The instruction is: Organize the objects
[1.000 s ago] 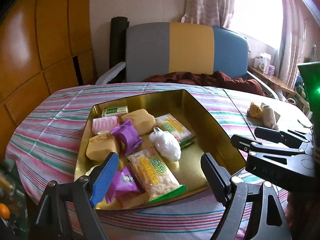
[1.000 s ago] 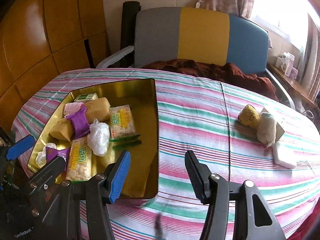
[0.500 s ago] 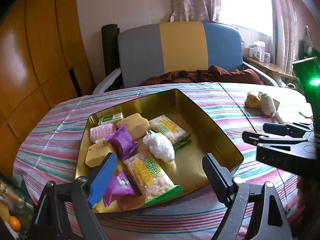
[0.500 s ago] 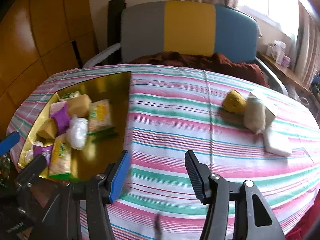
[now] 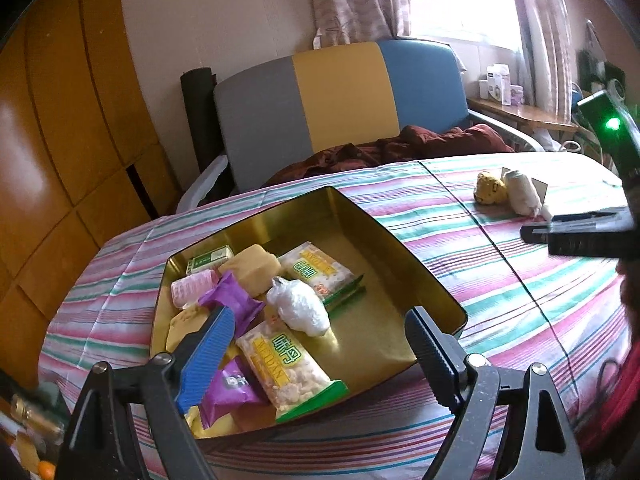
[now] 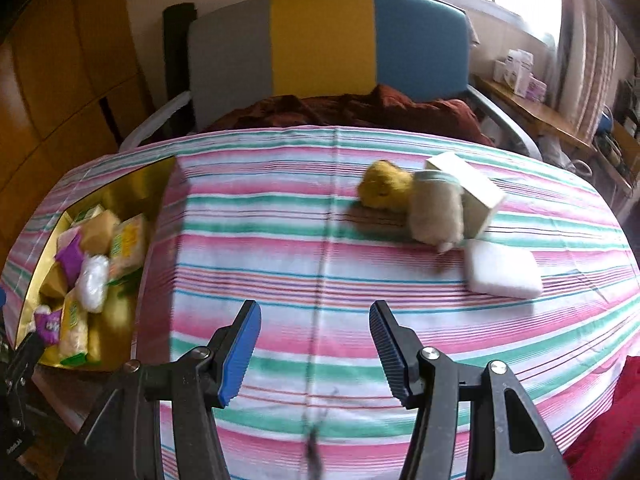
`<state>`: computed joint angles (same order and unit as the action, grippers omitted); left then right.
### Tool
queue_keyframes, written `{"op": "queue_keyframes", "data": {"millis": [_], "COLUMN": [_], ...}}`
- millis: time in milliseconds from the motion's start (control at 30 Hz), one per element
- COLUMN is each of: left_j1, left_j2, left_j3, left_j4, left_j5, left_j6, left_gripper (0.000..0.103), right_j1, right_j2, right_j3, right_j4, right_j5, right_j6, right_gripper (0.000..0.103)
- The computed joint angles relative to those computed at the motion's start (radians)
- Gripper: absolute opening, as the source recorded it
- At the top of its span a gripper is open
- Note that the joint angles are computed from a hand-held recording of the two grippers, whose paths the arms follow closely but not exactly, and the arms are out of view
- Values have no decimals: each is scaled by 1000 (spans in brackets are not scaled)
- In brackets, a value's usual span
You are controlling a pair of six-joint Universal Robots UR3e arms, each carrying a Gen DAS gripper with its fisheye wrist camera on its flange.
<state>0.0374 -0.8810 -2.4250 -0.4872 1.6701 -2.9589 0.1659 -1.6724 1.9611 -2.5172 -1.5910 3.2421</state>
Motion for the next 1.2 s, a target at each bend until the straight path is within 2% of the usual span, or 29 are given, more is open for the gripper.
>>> {"op": "queue_keyframes", "data": {"millis": [267, 400, 467, 600, 667, 867, 1200], "left_j1": [-70, -96, -108, -130, -140, -196, -288], "left_j2": [-82, -122, -143, -172, -191, -291, -452], "left_j3": [25, 36, 42, 50, 59, 109, 202], "left_j4": [48, 70, 78, 87, 86, 113, 139], "left_j5": [43, 50, 49, 40, 33, 34, 26], "left_j6": [-15, -19, -24, -25, -24, -43, -62], "left_gripper": [88, 88, 88, 88, 88, 88, 88], "right_j1": [-186, -256, -323, -453, -531, -588, -523], "right_j2": [-18, 16, 41, 109, 137, 253, 417], "right_j3": [-87, -119, -123, -142, -167, -268, -424], "right_j4": [130, 115, 105, 117, 160, 209, 267], "right_j5": [79, 62, 90, 123, 179, 159, 68], "right_j6": [-56, -99, -107, -60, -30, -18, -32], "right_gripper": [57, 57, 57, 57, 57, 57, 57]}}
